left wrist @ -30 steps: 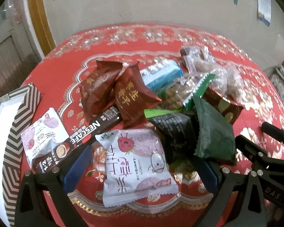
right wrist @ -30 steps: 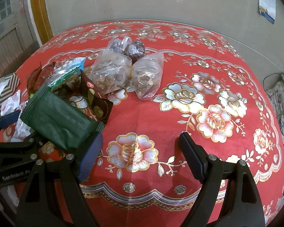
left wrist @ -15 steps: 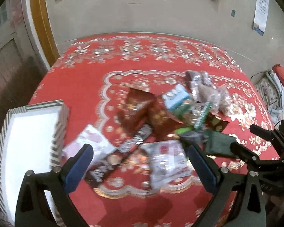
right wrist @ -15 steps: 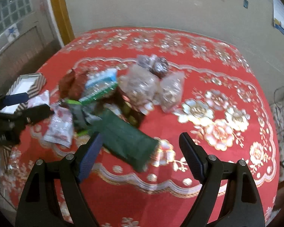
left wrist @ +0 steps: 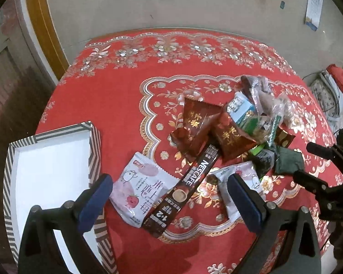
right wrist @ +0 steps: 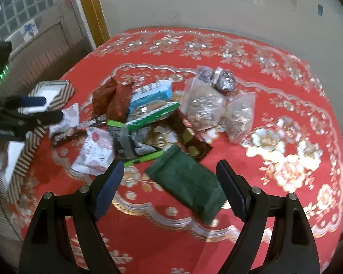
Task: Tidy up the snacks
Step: 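Lower the right gripper onto the pink-white strawberry pastry packet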
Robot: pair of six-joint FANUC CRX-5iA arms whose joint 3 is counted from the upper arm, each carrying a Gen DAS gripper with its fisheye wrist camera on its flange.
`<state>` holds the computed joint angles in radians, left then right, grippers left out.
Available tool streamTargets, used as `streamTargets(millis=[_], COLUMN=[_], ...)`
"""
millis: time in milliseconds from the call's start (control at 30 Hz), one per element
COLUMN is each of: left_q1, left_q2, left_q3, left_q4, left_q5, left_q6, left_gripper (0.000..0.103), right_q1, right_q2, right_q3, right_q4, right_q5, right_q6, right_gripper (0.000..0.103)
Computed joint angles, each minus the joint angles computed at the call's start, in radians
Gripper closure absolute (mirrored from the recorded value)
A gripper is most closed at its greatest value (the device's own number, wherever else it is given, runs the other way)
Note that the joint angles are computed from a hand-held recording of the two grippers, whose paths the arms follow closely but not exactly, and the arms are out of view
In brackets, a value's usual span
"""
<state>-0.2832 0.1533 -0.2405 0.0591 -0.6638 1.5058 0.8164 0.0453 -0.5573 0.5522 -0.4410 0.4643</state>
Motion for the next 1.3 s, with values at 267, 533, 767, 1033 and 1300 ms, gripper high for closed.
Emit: streamTargets(millis=[267, 533, 767, 1033, 1300], left_q1=[0.028, 0.065, 0.080, 0.067, 0.075], left_q2=[-0.001, -0.020, -0.007, 0.041, 0.087], left_q3=[0.016, -0.004, -0.005, 0.019, 0.060], left_q4=[-0.020, 0.011, 0.059, 0.103, 0.095], left_q5=[-0.021, -0.011, -0.013, -0.049, -0.160], left_q6=[0.011, -0.066, -0.167, -0.318, -0.445], left_gripper=[0.001, 0.001, 0.001, 0.001, 0.002], right_q1=[0.050, 0.077, 0.081, 0.053, 0.045], right_q2=[0.092, 0.206, 0.246, 0.207, 0.176], right_q3=[0.130, 0.264, 0.307, 0.280, 0.250], right_q4=[-0.152, -0.204, -0.219, -0.270, -0.301], right_q5=[-0.021, -0.125, -0.156, -0.158, -0.138], right_q6=[0.116, 0.133, 0.167, 0.255, 0.250], right_gripper=[0.019, 0.019, 0.023, 0.043, 0.043])
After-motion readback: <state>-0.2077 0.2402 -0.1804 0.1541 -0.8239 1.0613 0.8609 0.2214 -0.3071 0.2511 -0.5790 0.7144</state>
